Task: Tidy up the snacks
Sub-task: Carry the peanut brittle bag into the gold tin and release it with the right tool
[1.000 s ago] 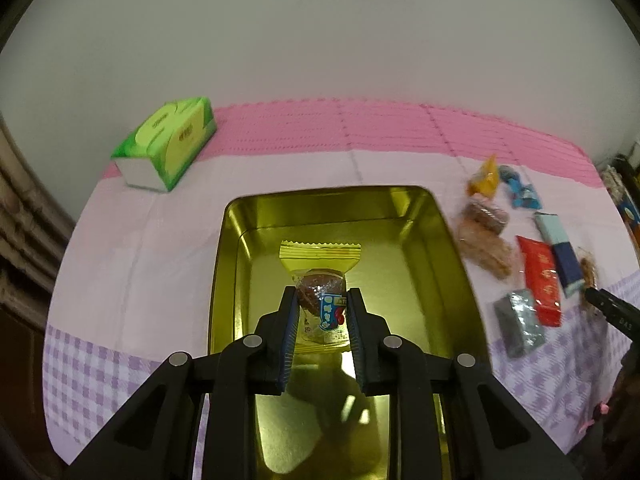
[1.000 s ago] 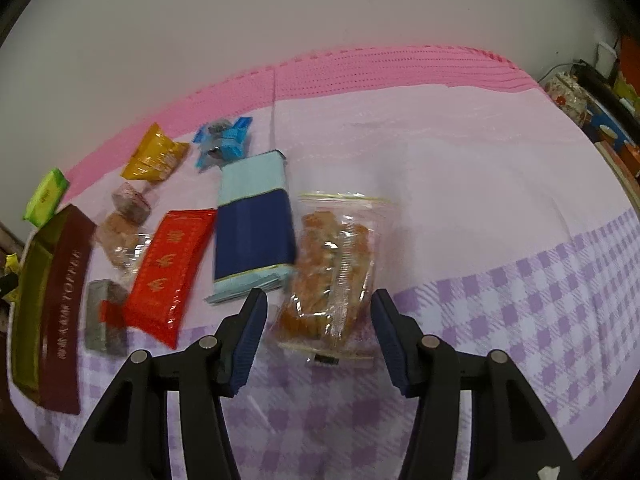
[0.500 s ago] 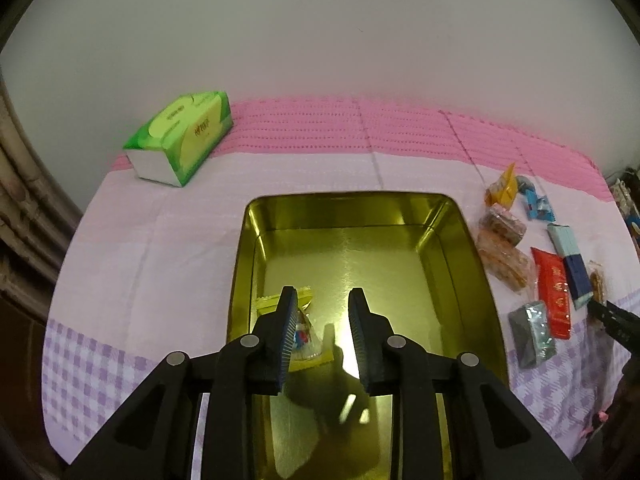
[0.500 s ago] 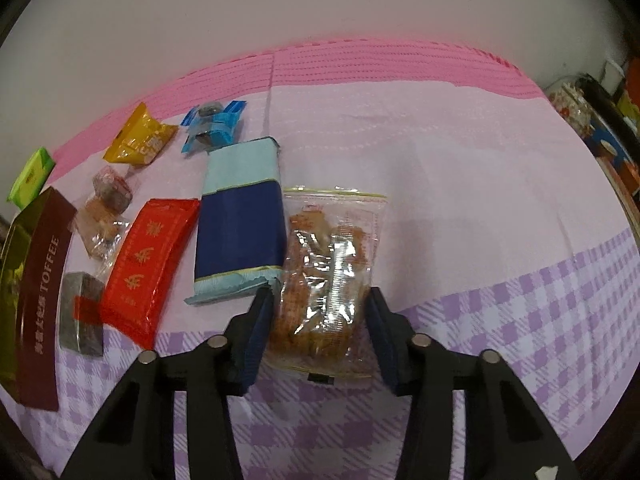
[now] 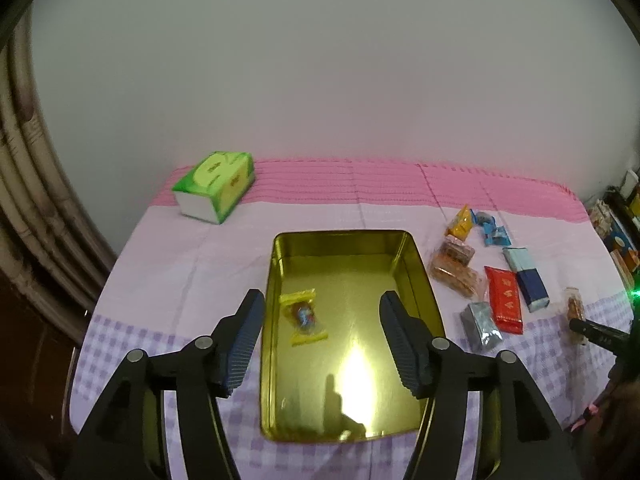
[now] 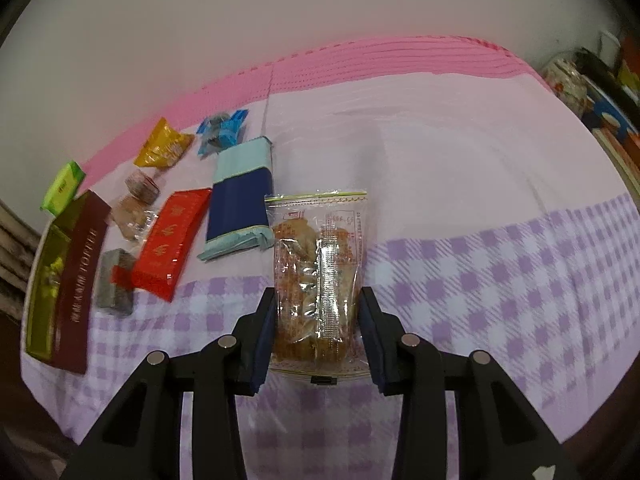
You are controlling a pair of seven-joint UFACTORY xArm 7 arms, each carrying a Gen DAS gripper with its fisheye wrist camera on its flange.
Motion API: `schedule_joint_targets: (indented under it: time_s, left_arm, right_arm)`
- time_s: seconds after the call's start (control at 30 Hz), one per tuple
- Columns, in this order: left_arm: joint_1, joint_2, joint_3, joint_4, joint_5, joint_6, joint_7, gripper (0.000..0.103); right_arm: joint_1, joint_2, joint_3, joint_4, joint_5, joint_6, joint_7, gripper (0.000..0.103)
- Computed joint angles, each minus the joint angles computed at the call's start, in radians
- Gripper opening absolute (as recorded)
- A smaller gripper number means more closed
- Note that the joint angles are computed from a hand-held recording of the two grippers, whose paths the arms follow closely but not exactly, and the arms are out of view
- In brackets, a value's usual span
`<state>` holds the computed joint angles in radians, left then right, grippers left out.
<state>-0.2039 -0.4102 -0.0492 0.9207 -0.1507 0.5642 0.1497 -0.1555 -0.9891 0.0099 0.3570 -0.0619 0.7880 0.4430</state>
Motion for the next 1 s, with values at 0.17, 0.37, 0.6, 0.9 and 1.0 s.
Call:
schedule_joint_targets:
  time_s: [0.17,0.37,0.6,0.9,1.0]
  left_arm:
    - [0.047,-0.095,0.008,-0.072,0.039,0.011,-0.03,0.064]
    - [0.089,-0.141,0.035,-0.112,0.051,0.021,-0.06,0.079]
    - [0.126,-0.147,0.023,-0.144,0.095,-0.018,-0.074,0.087]
    - [0.181,-0.137,-0.016,-0.149,0.185,-0.048,-0.142,0.101]
    - [0.175,-0.116,-0.003,-0.136,0.187,-0.028,-0.147,0.101]
  right_arm:
    - [0.079,-0.031,0.023,0.042,0.048,0.011,0.002,0.036]
    - [0.235,0.135,0.073,0.18,0.132,-0.096,0.003,0.036]
    - [0.401,0.515,0.107,0.419,0.222,-0.242,-0.024,0.037]
    - [0.444,0.887,0.127,0.679,0.238,-0.207,-0.04,0.037]
    - [0.439,0.973,0.131,0.751,0.198,-0.175,-0.014,0.037]
